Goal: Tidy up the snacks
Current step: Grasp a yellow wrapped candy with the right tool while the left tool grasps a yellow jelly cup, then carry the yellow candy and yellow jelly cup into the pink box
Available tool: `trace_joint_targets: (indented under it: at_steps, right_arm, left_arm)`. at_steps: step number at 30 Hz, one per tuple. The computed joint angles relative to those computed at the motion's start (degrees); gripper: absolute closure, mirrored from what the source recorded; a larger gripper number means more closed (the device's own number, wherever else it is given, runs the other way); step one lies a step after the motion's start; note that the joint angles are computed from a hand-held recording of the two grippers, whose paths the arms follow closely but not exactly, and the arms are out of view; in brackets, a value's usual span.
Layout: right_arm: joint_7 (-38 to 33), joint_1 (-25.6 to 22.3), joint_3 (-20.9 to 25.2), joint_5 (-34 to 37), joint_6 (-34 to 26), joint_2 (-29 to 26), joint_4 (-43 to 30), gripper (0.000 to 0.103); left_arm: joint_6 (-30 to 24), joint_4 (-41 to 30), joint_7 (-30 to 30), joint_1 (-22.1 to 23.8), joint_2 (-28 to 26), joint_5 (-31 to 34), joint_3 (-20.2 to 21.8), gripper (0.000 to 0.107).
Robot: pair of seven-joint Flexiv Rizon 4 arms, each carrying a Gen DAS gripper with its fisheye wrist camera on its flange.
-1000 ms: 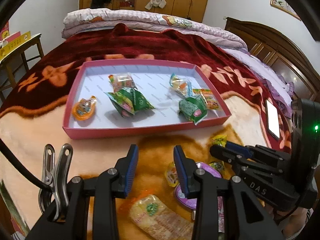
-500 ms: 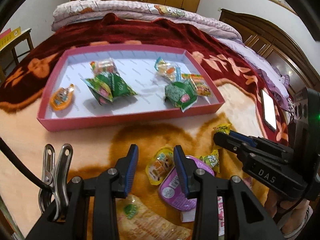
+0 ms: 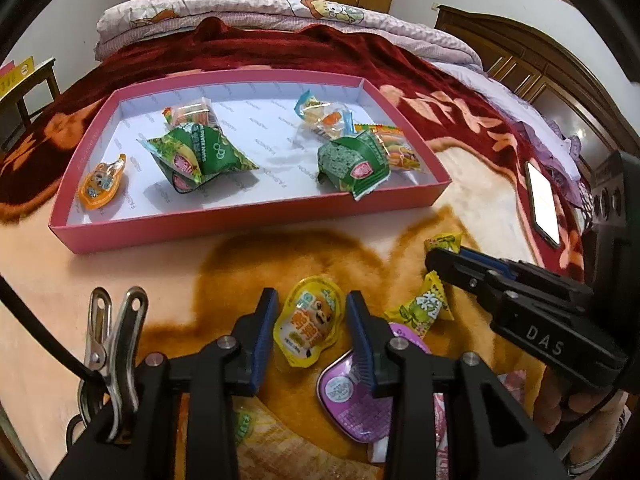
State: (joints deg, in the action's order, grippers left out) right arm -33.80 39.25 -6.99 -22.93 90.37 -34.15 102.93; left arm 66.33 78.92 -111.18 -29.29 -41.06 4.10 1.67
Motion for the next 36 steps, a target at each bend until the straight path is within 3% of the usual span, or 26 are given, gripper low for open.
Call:
trace_joint_targets:
  at_steps: [8, 17, 36]
  right_arm:
    - [-0.1, 0.3, -0.3, 0.2, 0.3, 0.0, 0.2, 0.080]
    - [0.1, 0.6, -0.7, 0.5, 0.4, 0.0, 0.2, 0.080]
    - [1.7, 6.5, -7.9, -1.5, 2.0, 1.9, 1.3, 0.080]
  left_arm:
    - [-0.2, -0.3, -1.5, -0.8, 0.0, 1.9, 1.2, 0.082]
    - [1.9, 1.7, -1.6, -0.4, 1.4, 2.0, 1.1, 0.082]
    - [6.5, 4.6, -6.5, -0.6, 4.7, 3.8, 4.4, 0.082]
